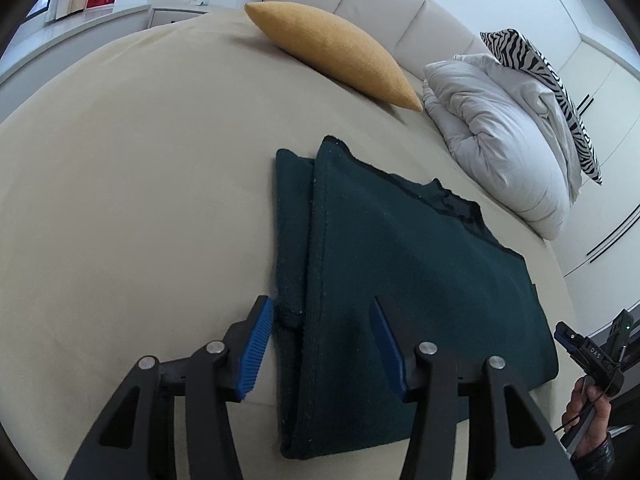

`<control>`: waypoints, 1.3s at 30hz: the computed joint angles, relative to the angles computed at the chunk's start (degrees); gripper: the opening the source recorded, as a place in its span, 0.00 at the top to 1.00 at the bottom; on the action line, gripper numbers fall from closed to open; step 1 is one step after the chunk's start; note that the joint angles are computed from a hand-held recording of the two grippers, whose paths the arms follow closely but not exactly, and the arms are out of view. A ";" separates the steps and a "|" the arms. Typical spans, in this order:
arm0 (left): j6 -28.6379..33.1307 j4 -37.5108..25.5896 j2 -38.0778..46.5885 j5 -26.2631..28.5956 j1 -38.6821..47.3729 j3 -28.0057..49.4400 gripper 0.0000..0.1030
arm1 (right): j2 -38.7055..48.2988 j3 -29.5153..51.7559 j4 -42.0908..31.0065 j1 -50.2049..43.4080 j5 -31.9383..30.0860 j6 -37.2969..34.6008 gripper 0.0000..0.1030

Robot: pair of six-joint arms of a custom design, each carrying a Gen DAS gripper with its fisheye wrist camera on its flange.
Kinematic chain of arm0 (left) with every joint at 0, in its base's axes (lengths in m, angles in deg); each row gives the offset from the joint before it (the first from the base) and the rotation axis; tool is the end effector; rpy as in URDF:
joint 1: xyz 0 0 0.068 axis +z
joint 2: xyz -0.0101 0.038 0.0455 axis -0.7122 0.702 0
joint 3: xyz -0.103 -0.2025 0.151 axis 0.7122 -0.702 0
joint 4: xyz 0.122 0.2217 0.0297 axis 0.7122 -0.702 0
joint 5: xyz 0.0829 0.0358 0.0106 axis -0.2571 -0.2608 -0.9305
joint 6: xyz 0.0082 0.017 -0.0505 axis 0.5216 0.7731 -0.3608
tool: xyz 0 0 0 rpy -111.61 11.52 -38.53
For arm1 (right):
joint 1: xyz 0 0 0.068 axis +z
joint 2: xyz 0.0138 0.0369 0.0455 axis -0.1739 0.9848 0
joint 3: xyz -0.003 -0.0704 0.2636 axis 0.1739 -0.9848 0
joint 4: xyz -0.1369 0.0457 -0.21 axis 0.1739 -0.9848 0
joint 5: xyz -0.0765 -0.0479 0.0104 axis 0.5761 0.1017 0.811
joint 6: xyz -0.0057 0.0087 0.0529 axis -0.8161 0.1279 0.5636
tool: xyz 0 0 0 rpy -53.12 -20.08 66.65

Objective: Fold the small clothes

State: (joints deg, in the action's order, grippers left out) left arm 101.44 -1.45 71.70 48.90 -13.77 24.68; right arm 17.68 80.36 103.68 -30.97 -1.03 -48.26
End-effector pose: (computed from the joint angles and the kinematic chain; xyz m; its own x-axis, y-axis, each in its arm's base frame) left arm 0.2826 0.1476 0.1131 -0.8281 -0.1990 -0.5241 0.0626 0.8962 -0.4392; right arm 0.2690 -0.0921 0.0781 -0.6868 0.3747 -0.6228 0.2459 0.9261 0.2860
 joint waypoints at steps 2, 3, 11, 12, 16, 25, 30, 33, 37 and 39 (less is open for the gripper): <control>0.00 0.57 0.50 -1.06 0.07 -0.37 0.61 | -0.27 -1.00 0.85 0.16 0.75 -0.11 0.50; 0.23 0.68 0.38 -1.07 0.39 -0.59 0.62 | -0.46 -1.22 0.91 0.01 0.98 -0.14 0.50; 1.86 1.85 -1.51 -1.88 0.57 -2.82 0.62 | -0.58 -2.25 1.41 -3.65 -0.68 -0.66 0.50; 1.92 2.31 -1.79 -2.28 0.26 -3.25 0.62 | -0.33 -2.10 1.45 -4.09 -1.08 -0.52 0.50; 1.86 2.94 -1.43 -3.22 -0.03 -3.52 0.67 | 0.11 -2.47 1.67 -4.99 -1.91 -1.07 0.50; 4.65 0.92 -1.36 -2.94 0.97 -3.00 0.87 | 0.95 -2.77 1.61 -3.64 -1.19 -2.21 0.52; 5.64 0.56 -1.97 -3.10 1.14 -3.57 0.91 | 1.20 -2.51 1.17 -4.48 -0.20 -1.31 0.55; 5.94 0.17 -1.99 -2.79 1.47 -3.58 0.91 | 1.79 -1.82 -0.16 -4.61 0.31 -2.11 0.60; 6.58 -0.12 -2.12 -2.61 1.83 -3.75 0.92 | 2.59 -1.36 -0.63 -5.24 -0.08 -2.21 0.67; 6.95 -0.24 -2.05 -2.53 1.95 -3.74 0.92 | 3.02 -1.13 -0.81 -5.36 0.11 -2.35 0.67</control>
State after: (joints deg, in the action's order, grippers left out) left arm 108.40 -1.69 69.65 46.37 -11.82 20.93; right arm 20.70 79.23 102.87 -36.34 -0.92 -50.61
